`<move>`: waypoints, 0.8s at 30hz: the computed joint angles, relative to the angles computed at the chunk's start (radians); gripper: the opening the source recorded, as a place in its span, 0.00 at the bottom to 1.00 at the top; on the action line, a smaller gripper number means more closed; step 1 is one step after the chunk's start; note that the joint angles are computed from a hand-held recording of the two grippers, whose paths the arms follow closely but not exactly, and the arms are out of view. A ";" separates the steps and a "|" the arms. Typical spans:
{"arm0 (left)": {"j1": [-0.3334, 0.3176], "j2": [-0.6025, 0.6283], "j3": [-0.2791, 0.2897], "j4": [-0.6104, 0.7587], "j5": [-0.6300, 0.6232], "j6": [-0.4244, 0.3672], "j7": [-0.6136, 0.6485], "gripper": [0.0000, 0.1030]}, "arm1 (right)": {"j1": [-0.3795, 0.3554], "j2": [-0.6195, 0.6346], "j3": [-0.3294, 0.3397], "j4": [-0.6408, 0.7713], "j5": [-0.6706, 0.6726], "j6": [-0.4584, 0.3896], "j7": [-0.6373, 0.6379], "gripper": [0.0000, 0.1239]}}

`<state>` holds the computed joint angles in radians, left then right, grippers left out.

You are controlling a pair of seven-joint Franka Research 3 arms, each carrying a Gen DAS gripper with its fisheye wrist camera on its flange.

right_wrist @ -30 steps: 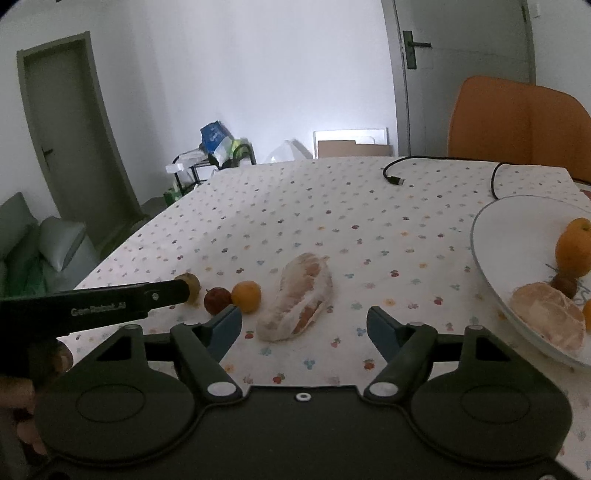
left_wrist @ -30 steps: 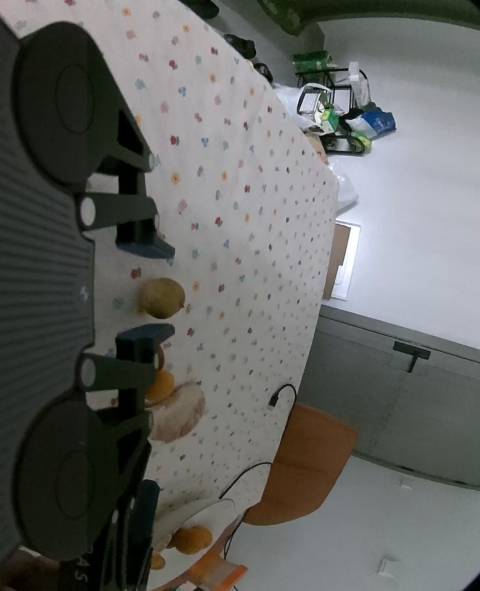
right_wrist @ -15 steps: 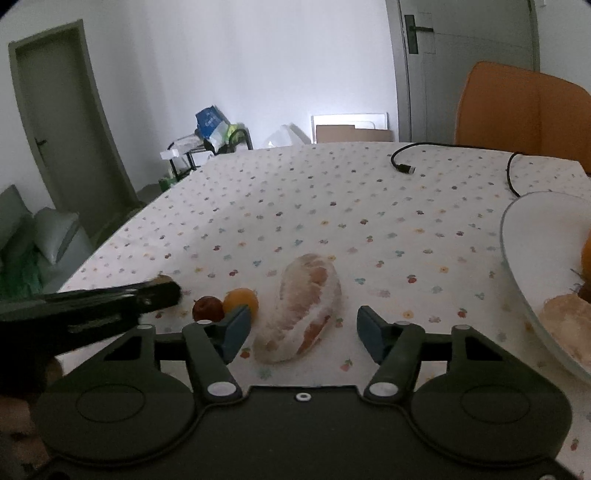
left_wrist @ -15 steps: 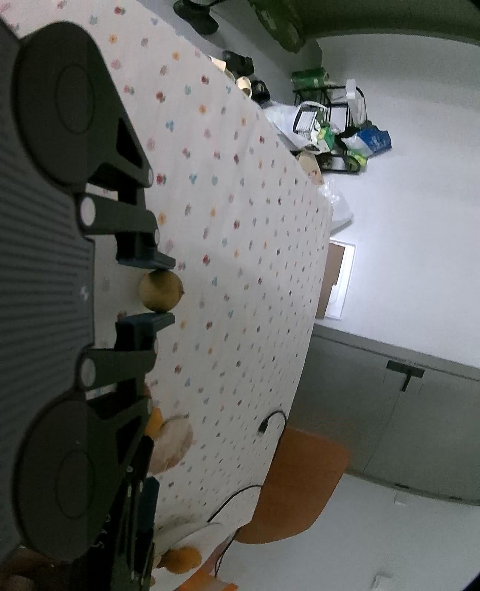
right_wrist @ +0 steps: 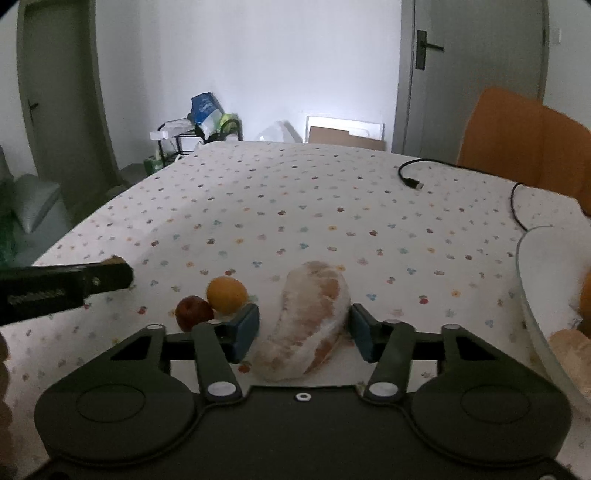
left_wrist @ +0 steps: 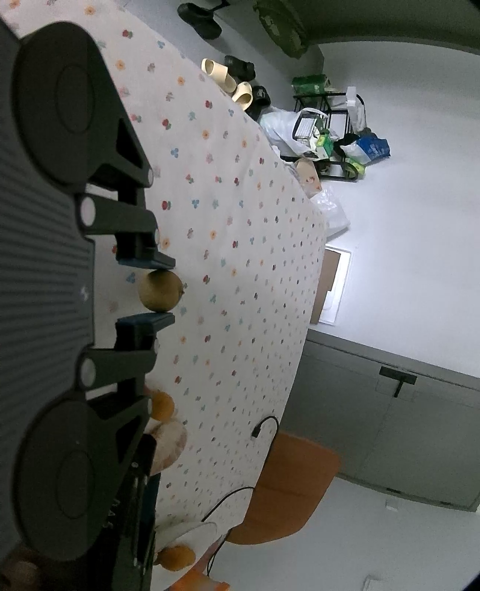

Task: Organize fruits
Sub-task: 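Close the left gripper on the small yellow fruit while the right grasps the large pomelo piece, then carry the yellow fruit in the left gripper to the plate while the right carries the pomelo piece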

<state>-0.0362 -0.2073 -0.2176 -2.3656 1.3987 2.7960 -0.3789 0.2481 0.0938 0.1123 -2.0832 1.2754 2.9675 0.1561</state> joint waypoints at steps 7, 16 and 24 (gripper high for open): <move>-0.005 -0.035 -0.012 -0.015 -0.006 -0.014 0.006 0.22 | -0.021 -0.034 -0.024 -0.020 0.010 -0.095 0.041 0.31; -0.013 -0.057 -0.031 -0.022 0.004 -0.023 -0.007 0.22 | -0.019 -0.101 -0.057 -0.072 0.112 -0.125 -0.038 0.23; -0.023 -0.059 -0.036 -0.028 -0.003 -0.036 -0.005 0.22 | -0.026 -0.129 -0.082 -0.103 0.109 -0.171 -0.031 0.20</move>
<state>-0.0593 -0.2668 -0.2541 -2.3940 1.3959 2.7599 -0.3837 0.2218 -0.0355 0.0306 -2.1857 1.3839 2.7966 0.1248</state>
